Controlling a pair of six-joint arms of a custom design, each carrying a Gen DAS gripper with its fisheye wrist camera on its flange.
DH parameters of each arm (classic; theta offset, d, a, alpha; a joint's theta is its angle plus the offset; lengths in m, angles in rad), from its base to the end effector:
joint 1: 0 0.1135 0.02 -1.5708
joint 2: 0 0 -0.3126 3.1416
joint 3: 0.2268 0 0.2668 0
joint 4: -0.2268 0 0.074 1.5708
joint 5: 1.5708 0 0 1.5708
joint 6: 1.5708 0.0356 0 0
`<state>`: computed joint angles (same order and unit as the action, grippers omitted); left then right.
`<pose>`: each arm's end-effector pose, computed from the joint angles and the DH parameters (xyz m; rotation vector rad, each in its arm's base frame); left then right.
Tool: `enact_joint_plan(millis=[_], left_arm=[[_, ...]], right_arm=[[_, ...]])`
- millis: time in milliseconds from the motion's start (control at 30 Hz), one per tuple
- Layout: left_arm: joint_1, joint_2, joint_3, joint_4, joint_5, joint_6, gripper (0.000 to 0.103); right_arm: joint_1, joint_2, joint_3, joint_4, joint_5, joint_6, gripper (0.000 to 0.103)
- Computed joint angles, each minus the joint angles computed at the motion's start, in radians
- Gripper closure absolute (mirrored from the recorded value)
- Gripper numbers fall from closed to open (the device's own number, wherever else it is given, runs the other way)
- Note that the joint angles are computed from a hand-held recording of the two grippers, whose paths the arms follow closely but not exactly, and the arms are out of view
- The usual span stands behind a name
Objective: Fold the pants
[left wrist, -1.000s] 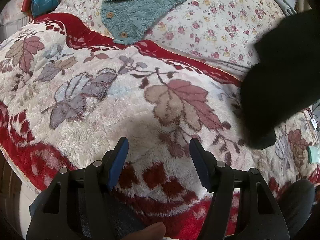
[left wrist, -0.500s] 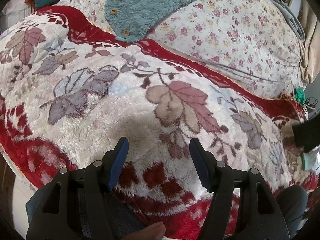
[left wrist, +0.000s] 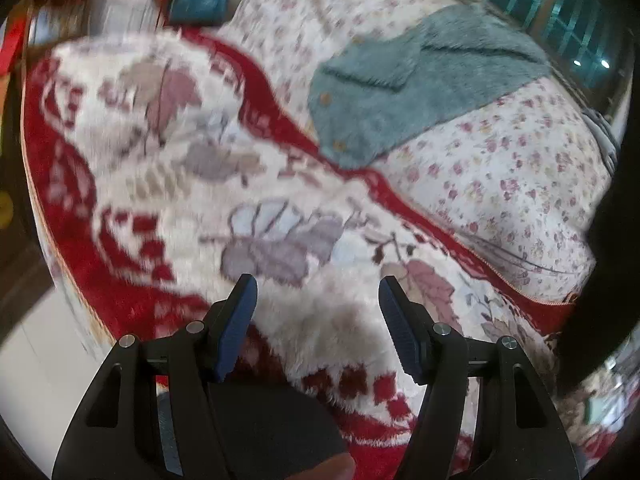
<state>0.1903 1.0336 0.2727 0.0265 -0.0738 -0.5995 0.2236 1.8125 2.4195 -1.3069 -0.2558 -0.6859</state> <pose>0.1674 0.0349 0.1729 -0.9219 2.1136 -0.1248 0.3462 0.0880 0.5447 -1.1042 1.9534 0.0416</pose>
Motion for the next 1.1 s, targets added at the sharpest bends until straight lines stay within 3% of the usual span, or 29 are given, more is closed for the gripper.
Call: enact_joint_plan(millis=[133,267,367,533,700,733,800,867,933,1100], left_arm=[[0.063,0.045,-0.006,0.026,0.086,0.001,0.040],[0.099,0.036,-0.022,0.036,0.144,0.006,0.040],[0.131,0.047,-0.029,0.048,0.192,0.009,0.040],[0.180,0.042,-0.041,0.058,0.247,0.013,0.040],[0.226,0.002,-0.061,0.059,0.249,-0.011,0.040],[0.240,-0.003,-0.065,0.062,0.253,-0.019,0.040],[0.270,-0.051,-0.079,0.047,0.225,-0.049,0.040],[0.296,-0.110,-0.094,0.023,0.192,-0.075,0.039],[0.313,-0.146,-0.099,-0.004,0.161,-0.099,0.034],[0.328,-0.095,-0.090,0.011,0.171,-0.107,0.033]], right_arm=[[0.200,0.033,-0.231,0.145,0.112,0.061,0.093],[0.286,0.167,-0.168,0.123,0.144,0.150,0.093],[0.331,0.187,-0.193,0.177,0.169,0.243,0.093],[0.371,0.234,-0.126,0.177,0.111,0.328,0.093],[0.468,0.225,-0.287,0.306,0.121,0.371,0.093],[0.497,0.245,-0.323,0.318,0.118,0.387,0.090],[0.540,0.320,-0.308,0.257,0.108,0.395,0.073],[0.560,0.348,-0.329,0.222,0.036,0.394,0.073],[0.554,0.309,-0.380,0.270,-0.006,0.407,0.070],[0.400,0.179,-0.486,0.345,-0.079,0.398,0.062]])
